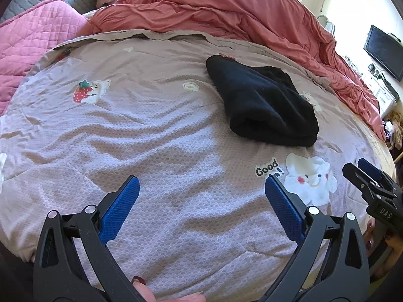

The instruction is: Fold small clothes

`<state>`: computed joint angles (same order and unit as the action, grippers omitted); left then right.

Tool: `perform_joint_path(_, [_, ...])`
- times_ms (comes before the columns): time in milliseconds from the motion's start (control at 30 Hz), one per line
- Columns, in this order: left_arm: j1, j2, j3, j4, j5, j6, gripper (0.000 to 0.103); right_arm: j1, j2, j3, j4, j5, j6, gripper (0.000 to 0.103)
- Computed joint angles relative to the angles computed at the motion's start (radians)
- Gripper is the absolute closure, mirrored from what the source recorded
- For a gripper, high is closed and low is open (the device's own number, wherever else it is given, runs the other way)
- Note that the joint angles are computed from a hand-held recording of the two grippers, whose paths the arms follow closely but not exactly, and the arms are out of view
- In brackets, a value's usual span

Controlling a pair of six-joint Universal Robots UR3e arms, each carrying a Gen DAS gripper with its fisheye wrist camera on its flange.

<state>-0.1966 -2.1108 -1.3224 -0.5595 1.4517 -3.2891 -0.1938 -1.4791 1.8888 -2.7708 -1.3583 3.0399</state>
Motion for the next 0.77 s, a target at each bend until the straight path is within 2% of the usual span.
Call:
perform_joint_path(200, [-0.004,-0.005,0.005,-0.003,0.003,0.016,0.010,-0.007,0.013,-0.002,-0.002,-0.014,0.006,0.005])
perform_joint_path(467, [0.056,0.007,-0.026,0.028,-0.033,-0.003,0.010,-0.078,-0.011,0.058,-0.029,-0.108,0.073,0.005])
perform_joint_path(567, [0.119,-0.001,0.005,-0.024,-0.048,-0.027,0.009,-0.171,-0.065,0.123,-0.049,-0.168,0.130,0.005])
perform_joint_path(667, [0.215,-0.026,0.073,-0.098,-0.046,-0.020,0.009,-0.357,-0.151,0.208,-0.060,-0.200,0.164,0.005])
perform_joint_path(767, [0.324,-0.086,0.178,-0.157,0.015,-0.033,0.009,-0.607,-0.205,0.318,-0.191,-0.316,0.140,0.005])
